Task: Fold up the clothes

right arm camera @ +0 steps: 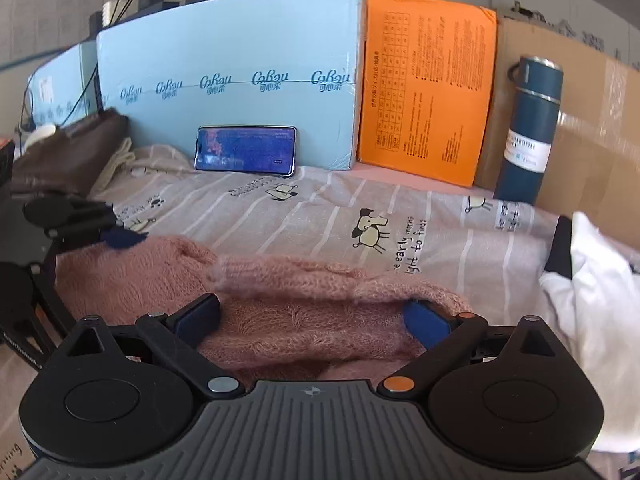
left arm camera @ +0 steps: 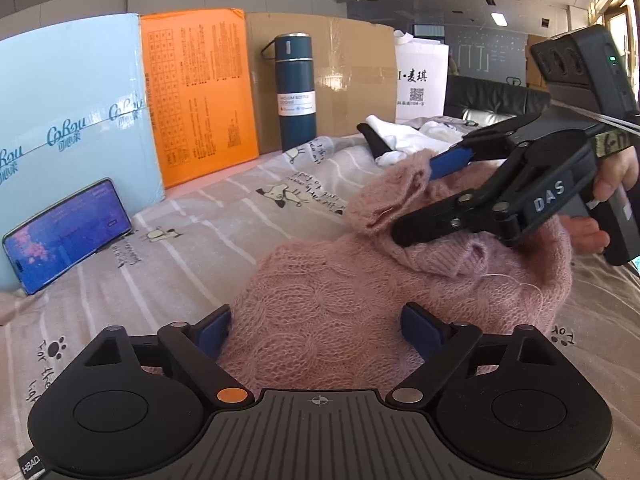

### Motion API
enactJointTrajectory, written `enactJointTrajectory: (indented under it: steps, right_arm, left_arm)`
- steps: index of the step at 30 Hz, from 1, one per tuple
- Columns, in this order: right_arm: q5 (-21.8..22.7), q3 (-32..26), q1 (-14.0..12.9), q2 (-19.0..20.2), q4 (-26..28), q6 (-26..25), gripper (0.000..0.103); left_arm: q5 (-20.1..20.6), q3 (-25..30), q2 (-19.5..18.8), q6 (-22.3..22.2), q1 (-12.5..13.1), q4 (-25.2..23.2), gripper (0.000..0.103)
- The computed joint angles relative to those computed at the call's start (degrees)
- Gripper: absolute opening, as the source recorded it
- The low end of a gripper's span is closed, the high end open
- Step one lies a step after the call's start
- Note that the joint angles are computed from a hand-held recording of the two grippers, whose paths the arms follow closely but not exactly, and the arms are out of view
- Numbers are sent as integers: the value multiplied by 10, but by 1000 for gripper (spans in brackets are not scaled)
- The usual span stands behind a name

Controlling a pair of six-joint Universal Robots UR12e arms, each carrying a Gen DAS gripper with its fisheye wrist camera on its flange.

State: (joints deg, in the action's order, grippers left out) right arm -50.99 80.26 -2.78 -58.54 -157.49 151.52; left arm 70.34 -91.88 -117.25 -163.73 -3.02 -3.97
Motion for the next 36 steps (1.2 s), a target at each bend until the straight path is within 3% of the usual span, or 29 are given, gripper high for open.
enactJointTrajectory:
  steps: [2,3,5,7,8,12,14,15,17,20,22,26,30,31,32,34,36]
  right_arm:
    - [14,-6,0,6,6,16,89]
    - [21,-9,1,9,9,24,82]
    - [43,-13,0,14,15,37,42]
    - [48,-10,2,15,-2,51,21]
    - [43,-4,2,14,-26,63,17]
    - [17,23,-1,6,-121,105,15]
    - [-19,38,1,-6,-153,85,21]
    - [-34,46,1,-11,-168,68,29]
    - [-59,61,3,-22,-197,16,87]
    - [-41,76,-2,-33,-225,-68,92]
    - [-50,61,0,-31,-191,-94,100]
    - [-71,1,6,-11,-41,-85,101]
    - [-77,-26,3,12,28,-5,97]
    - [-67,-29,0,15,39,20,88]
    - [-55,-29,-3,17,42,40,65]
    - [-52,-22,-4,19,17,74,41]
    - [-33,-16,-7,19,-22,108,30]
  left_arm:
    - [-3,-7,2,8,-2,16,58]
    - [1,-8,2,11,-3,24,52]
    - [6,-12,1,8,-4,43,30]
    - [7,-16,1,-2,-3,59,25]
    - [9,-18,1,-5,-3,70,24]
    - [1,-24,4,-1,-1,87,24]
    - [2,-25,4,2,-2,85,24]
    - [3,-25,4,4,-2,84,24]
    - [1,-25,4,4,-2,85,24]
    - [1,-26,5,4,-2,85,24]
    - [3,-27,5,7,-3,86,24]
    - [5,-29,5,11,-4,86,24]
    - [1,-29,6,4,-1,81,24]
    - [-1,-29,6,1,-1,82,24]
    - [-3,-29,6,-2,0,83,24]
    - [-11,-33,5,-18,3,103,21]
    - [-3,-36,4,-46,7,135,20]
